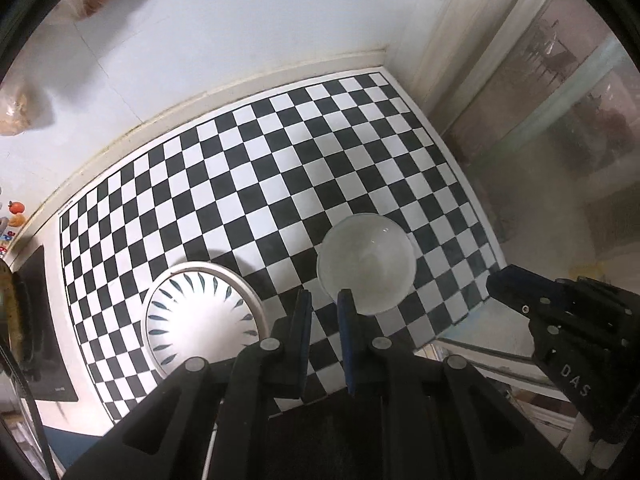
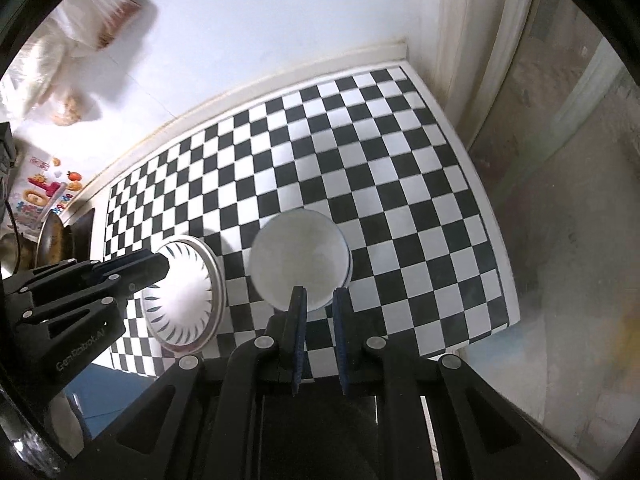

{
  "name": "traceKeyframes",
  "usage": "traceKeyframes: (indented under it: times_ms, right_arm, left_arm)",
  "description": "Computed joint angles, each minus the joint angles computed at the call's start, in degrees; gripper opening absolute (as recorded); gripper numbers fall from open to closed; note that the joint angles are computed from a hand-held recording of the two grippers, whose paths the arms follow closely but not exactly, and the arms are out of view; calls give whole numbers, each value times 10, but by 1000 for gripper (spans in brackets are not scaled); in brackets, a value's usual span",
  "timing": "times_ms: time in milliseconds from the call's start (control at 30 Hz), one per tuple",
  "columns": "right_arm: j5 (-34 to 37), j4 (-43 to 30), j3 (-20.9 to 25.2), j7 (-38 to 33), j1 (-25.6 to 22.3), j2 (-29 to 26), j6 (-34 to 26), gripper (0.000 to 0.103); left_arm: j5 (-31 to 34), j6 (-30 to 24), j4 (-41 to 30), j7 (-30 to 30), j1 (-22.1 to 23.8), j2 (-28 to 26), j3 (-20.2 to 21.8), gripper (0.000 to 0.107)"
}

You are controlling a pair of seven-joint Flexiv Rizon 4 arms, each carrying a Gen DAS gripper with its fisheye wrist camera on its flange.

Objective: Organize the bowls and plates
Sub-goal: 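Lower the bowl stack onto the cloth and open both grippers, then raise both grippers away from the bowl stack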

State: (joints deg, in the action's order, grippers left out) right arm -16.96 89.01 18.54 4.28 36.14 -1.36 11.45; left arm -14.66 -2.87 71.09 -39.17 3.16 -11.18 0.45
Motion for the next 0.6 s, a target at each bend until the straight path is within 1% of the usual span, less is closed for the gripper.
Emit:
traceKeyframes:
  times_ms: [133,300,433,533,600]
  right_arm:
    - [-15,-28,3,2,13,-8,-32,15]
    - [-32,-52,4,5,26,-13,-66,15]
    - [-37,-59,4,5,30,-12,-79,15]
    - [-38,-61,4,5,31,-11,-80,15]
    - [-33,-61,3,4,31,-12,-79,15]
  left_arm:
    - [-6,-9,-6,15,5,8,1,12]
    - [-8,14,6,26,6,25,5,13]
    - [-14,11,6,28,10,29,7,13]
    - [-17,15,12,30,10,32,8,13]
    - [-15,8,7,26,11,29,8,15]
